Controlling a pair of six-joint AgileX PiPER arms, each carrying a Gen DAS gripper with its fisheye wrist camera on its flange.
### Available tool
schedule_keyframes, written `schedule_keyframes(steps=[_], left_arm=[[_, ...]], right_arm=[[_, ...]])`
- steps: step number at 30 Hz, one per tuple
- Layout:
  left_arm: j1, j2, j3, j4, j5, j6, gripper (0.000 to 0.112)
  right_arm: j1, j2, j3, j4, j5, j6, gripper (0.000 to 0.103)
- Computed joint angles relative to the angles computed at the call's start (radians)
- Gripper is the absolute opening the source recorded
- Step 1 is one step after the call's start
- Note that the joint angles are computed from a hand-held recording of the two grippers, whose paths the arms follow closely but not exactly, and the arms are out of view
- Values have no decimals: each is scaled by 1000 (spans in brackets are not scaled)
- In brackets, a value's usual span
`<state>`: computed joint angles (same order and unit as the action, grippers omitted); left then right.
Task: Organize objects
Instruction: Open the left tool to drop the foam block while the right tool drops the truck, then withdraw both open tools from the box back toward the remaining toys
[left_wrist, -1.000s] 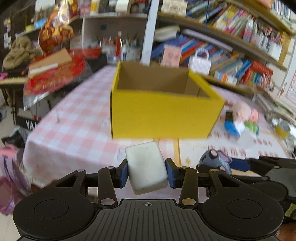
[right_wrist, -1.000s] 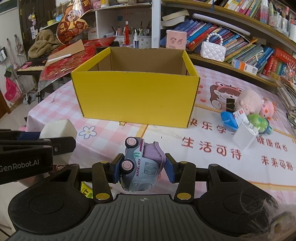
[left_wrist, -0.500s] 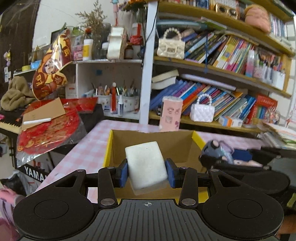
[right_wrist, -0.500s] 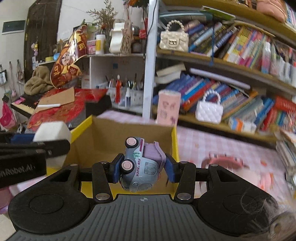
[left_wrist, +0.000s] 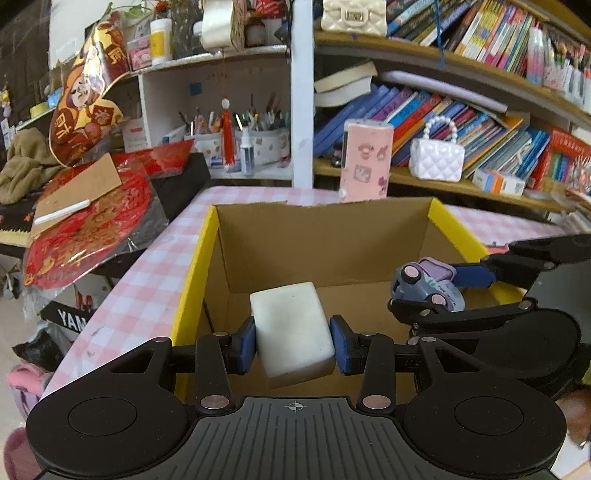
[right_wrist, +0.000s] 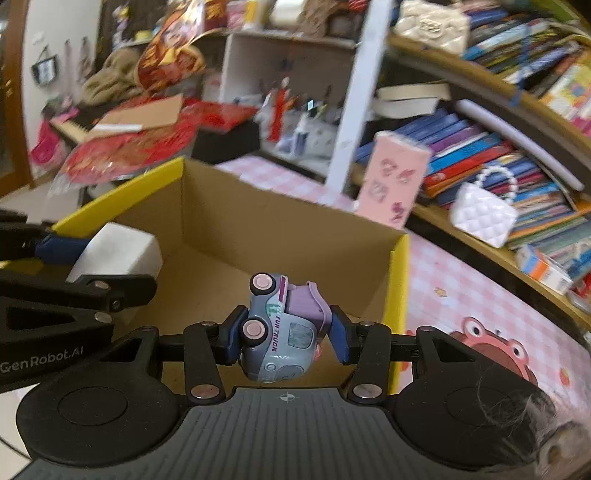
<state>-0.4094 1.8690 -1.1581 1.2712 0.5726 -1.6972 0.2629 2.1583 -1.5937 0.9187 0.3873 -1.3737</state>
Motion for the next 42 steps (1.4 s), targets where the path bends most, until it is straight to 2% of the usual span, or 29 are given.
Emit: schedule_keyframes(steps=[9,11,15,18,20,24,26,35,42], left_arm=[[18,73,-88,-87,-1,146,40],[15,79,-93,-70,4,139,40],[16,80,-99,-42,13,130,41],[15,58,-81,-14,21,96,53],[6,22,-39,63,28,1,67],[-15,-47,29,163,46,-131,73],[-32,-77,57,197,64,-183,81],[-124,-210,206,256,164,-349,89],[-206,-271,320,133,207,-334,89]], right_arm=[[20,117,-244,-390,124,291,44],[18,129,-272,-409,148,310,44],[19,119,-252,-396,126,298,45],[13,119,-252,-363,111,289,54],[5,104,-231,-318,100,264,56],[-17,40,-143,-154,72,157,60],[-20,-2,-82,-65,39,92,61],[-25,-211,245,452,-115,-311,67],[-27,-350,489,727,-173,-511,67]])
